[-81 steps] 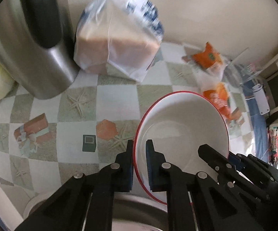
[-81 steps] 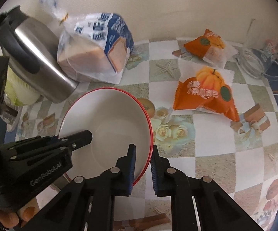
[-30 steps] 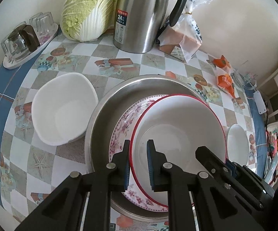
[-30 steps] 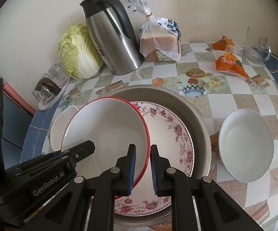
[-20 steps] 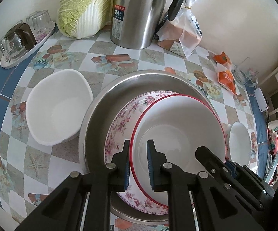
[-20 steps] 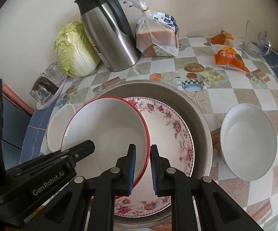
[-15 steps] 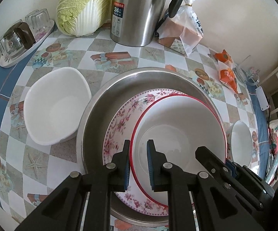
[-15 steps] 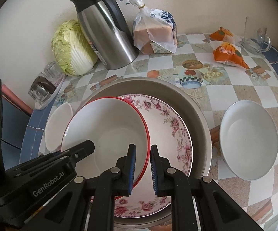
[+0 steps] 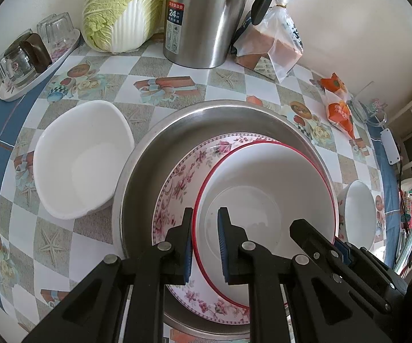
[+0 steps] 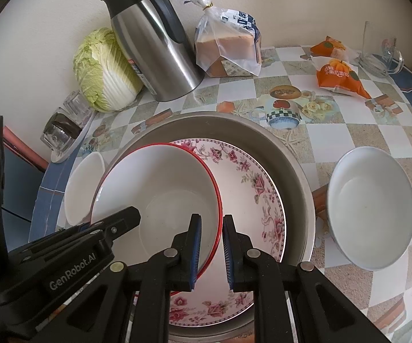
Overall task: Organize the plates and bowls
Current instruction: 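Lower the red-rimmed bowl with both tools onto the floral plate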
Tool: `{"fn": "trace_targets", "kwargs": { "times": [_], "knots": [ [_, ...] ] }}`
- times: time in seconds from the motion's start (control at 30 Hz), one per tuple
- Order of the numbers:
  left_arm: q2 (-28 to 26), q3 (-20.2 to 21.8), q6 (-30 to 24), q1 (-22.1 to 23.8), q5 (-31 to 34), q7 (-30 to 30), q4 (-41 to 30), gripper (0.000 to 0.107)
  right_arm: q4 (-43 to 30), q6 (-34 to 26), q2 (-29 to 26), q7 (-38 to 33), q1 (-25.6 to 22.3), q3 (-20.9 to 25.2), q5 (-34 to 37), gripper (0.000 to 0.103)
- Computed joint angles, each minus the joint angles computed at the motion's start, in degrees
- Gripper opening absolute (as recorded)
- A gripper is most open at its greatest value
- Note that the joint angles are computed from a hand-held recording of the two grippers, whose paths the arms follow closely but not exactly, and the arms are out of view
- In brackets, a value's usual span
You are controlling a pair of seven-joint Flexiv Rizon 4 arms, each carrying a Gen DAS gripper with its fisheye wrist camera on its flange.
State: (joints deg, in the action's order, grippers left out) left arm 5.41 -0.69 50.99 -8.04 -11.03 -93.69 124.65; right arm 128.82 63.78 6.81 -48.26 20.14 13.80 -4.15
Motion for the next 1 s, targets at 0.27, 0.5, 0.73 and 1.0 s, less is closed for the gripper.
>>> {"fn": "trace_targets", "kwargs": {
  "times": [0.27,0.5,0.73,1.0],
  "knots": [
    [-0.26,-0.14,0.36,-0.05,0.21,-0.16,-0.16,0.018,0.09,0.39,-0.2,-0.09,0.04,-0.03,0.2,0.016],
    [-0.45,-0.19,0.23,-0.12,0.4,-0.2,-0.42,0.019,0.03,0.63,-0.27,-0.83,0.21,-0.18,1.42,0.017],
    [0.3,-0.17,0.2,-0.09,0.95,-0.25,-0.59,0.021,-0.01,0.77,0.27,-1.56,0.09,-0.23,2.53,0.019],
    [2.69,-0.15,-0.6,0.34,3.98,-1.98,-1.32,0.027,0.36,1.07,2.67,-0.04,-0.98,-0.16,0.28,0.019]
  ]
}}
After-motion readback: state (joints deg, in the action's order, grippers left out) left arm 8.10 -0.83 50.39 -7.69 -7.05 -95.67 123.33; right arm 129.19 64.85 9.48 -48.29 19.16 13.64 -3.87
